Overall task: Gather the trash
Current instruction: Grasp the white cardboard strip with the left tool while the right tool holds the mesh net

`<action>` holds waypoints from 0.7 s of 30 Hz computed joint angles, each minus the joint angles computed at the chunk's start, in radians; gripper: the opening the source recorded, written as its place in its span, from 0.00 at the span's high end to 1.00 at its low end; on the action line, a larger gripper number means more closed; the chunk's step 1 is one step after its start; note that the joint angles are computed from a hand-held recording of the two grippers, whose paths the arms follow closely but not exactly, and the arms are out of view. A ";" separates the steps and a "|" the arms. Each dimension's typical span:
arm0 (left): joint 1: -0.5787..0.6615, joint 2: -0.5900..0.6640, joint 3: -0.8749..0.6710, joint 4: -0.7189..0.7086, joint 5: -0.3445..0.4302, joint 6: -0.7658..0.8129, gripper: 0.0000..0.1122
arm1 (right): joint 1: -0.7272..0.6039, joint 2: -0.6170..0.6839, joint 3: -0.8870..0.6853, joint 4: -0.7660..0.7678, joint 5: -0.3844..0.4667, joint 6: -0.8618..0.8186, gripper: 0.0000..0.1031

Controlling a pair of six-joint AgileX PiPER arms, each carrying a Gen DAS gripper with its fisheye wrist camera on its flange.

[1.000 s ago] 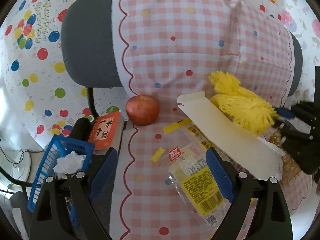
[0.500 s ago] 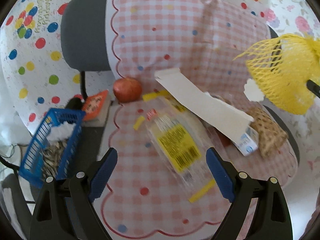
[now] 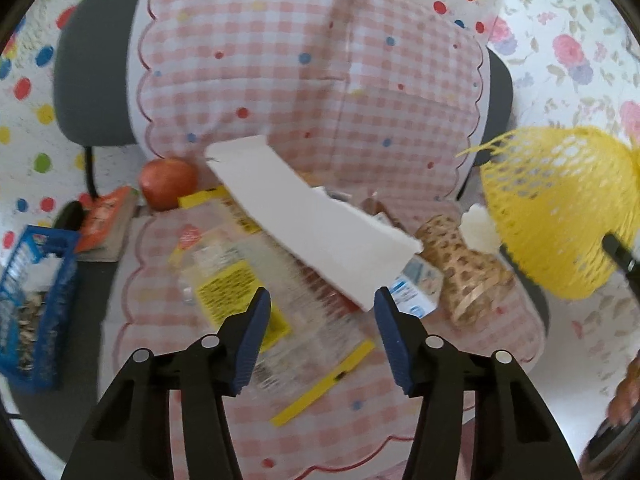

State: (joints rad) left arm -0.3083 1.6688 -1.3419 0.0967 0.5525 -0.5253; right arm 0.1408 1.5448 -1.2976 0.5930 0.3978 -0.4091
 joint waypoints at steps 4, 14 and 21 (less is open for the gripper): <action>0.051 0.062 -0.054 -0.202 0.002 0.135 0.52 | -0.009 0.019 0.003 0.053 -0.002 -0.059 0.93; 0.118 0.215 -0.179 -0.479 0.046 0.303 0.57 | -0.008 0.077 -0.032 0.070 0.010 -0.080 0.93; 0.089 0.238 -0.251 -0.354 0.025 0.231 0.92 | -0.011 0.082 -0.038 0.068 0.011 -0.084 0.93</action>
State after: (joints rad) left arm -0.2189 1.9067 -1.5931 -0.2570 0.5778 -0.2947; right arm 0.1294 1.6271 -1.3356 0.6615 0.4085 -0.4932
